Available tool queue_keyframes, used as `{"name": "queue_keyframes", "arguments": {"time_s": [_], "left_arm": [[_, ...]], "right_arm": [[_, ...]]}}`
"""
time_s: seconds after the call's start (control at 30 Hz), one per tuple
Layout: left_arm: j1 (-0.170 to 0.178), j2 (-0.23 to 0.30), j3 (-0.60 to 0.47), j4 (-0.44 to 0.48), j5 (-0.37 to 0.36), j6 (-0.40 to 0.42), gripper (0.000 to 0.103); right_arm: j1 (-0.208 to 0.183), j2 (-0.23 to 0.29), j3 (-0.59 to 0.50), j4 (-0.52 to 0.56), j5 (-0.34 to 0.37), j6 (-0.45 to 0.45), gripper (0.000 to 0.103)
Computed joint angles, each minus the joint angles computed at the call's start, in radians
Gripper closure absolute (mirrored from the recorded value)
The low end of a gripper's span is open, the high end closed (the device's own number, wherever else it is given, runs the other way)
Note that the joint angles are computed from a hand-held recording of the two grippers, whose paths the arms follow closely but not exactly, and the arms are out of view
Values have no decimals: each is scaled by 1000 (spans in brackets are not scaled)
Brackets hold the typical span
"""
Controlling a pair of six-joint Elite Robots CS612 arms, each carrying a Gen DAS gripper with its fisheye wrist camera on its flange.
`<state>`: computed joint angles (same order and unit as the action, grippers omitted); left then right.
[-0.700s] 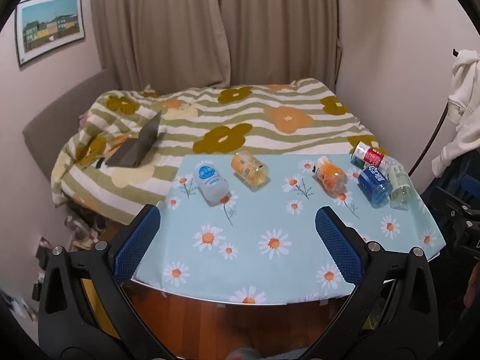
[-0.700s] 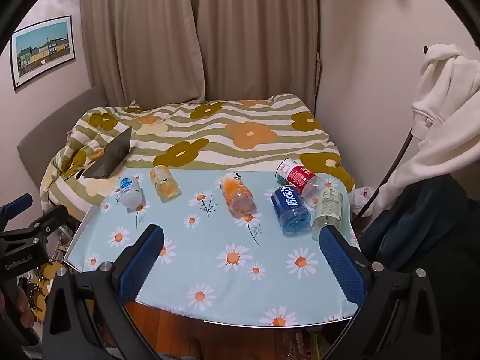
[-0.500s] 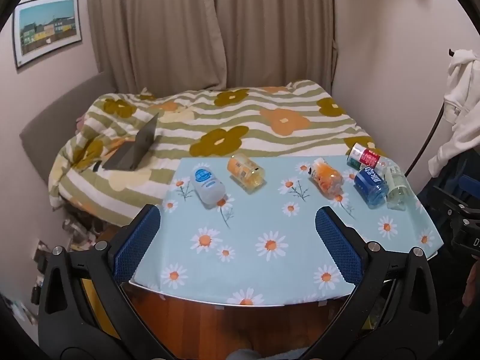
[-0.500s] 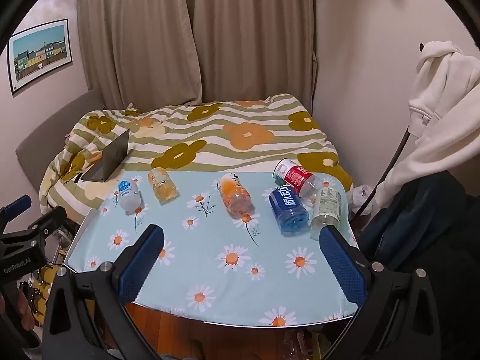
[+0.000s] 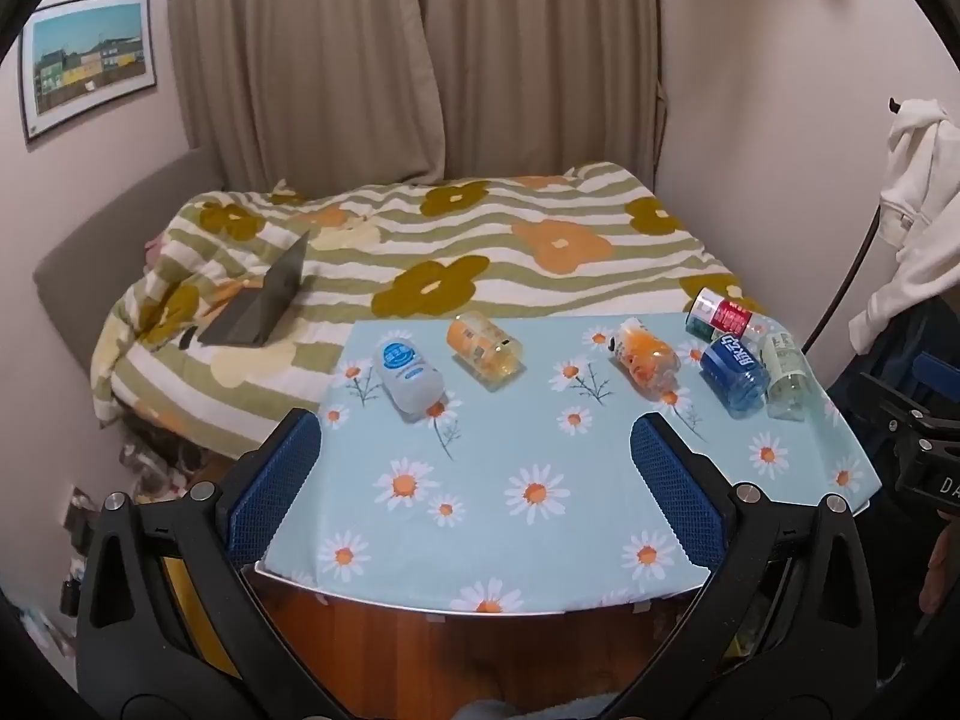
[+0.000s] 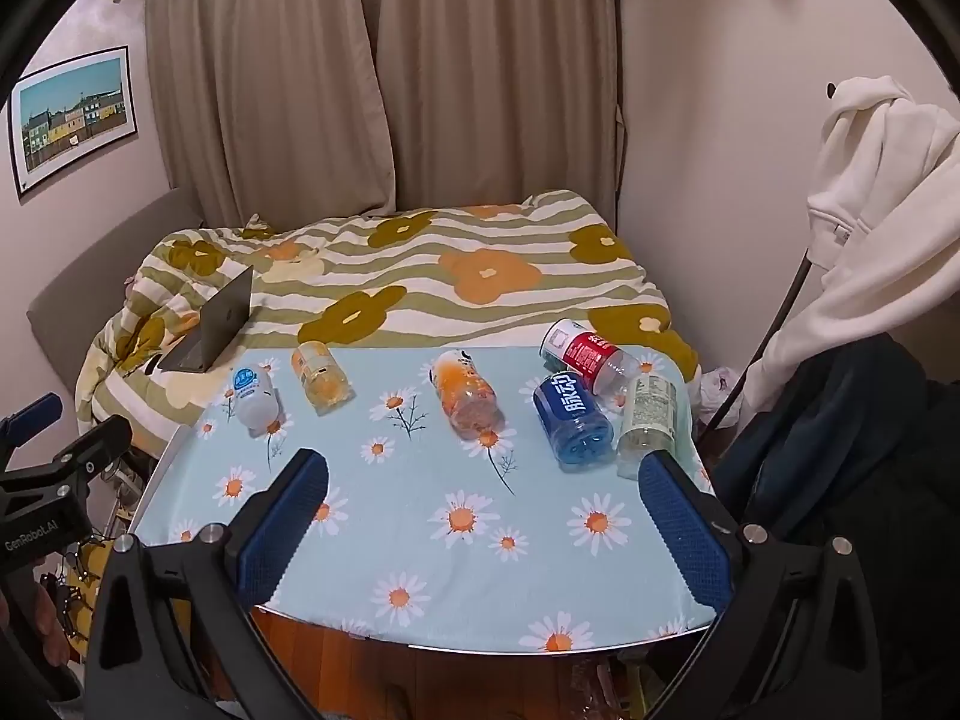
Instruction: Flip cup upright
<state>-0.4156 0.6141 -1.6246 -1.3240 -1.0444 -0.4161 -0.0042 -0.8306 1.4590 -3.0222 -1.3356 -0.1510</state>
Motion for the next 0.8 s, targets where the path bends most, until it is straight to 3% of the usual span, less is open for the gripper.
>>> {"name": "queue_keyframes", "arguments": {"time_s": [0.8], "left_arm": [[-3, -3, 11, -14, -8, 6, 0]], "right_arm": [[-1, -1, 4, 1, -6, 2, 0]]}}
